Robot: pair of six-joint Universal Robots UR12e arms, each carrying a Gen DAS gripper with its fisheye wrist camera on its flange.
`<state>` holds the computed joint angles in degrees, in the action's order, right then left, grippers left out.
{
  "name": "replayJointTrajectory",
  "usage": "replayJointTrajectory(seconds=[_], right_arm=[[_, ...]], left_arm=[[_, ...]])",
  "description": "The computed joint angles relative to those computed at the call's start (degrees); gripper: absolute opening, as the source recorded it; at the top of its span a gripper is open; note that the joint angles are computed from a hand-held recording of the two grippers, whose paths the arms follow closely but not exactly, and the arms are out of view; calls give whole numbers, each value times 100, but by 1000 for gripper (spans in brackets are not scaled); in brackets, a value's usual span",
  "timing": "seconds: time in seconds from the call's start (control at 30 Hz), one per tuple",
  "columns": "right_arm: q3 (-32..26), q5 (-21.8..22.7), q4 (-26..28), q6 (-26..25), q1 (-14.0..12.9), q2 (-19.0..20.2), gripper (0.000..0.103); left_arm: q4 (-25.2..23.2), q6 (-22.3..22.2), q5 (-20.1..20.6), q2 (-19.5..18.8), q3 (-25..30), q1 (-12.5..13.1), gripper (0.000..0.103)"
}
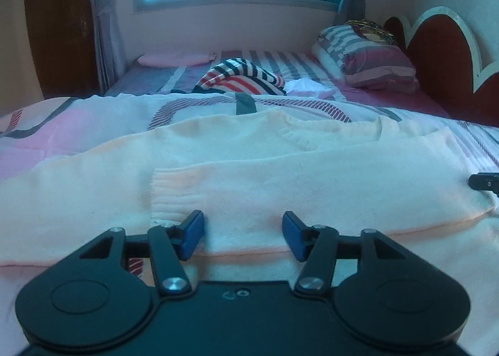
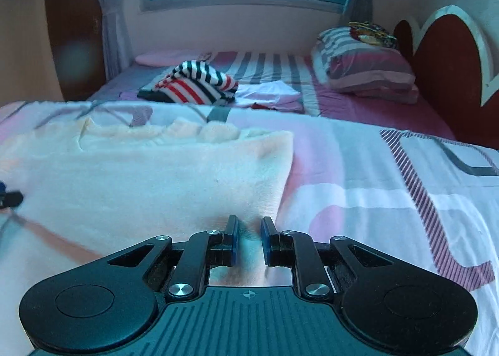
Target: Fold small clothes
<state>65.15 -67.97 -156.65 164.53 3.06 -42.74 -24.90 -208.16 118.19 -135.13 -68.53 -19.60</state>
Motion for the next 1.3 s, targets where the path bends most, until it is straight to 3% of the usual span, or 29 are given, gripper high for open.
replayJointTrajectory(seconds=[0.07, 0.13, 0.3, 0.43, 0.63, 1.1, 1.13, 1.23, 1.3], right_arm=[[195, 168, -172, 30, -42, -129, 16], [389, 125, -219, -82, -43, -245, 16], [543, -309, -253, -322, 64, -285, 16], [560, -331, -311, -184, 80, -329, 16], [540, -705, -205, -409, 174, -303, 16], [492, -958, -150, -565, 258, -272, 16], [505, -981, -169, -559, 257, -285, 16], [761, -698, -599, -180, 182, -421, 16], [917, -571, -674, -42, 158, -517, 16]], left_arm=[[249, 85, 65, 40, -91, -26, 56], [127, 98, 20, 49, -100, -17, 56], [56, 164, -4, 29, -121, -13, 57], [-8, 87, -58, 105, -173, -2, 57], [108, 238, -179, 139, -278, 26, 59], [77, 336, -196, 144, -269, 29, 60], [65, 284, -208, 186, -296, 29, 61], [498, 149, 89, 394, -675, 6, 86], [787, -149, 244, 646, -1136, 41, 81]])
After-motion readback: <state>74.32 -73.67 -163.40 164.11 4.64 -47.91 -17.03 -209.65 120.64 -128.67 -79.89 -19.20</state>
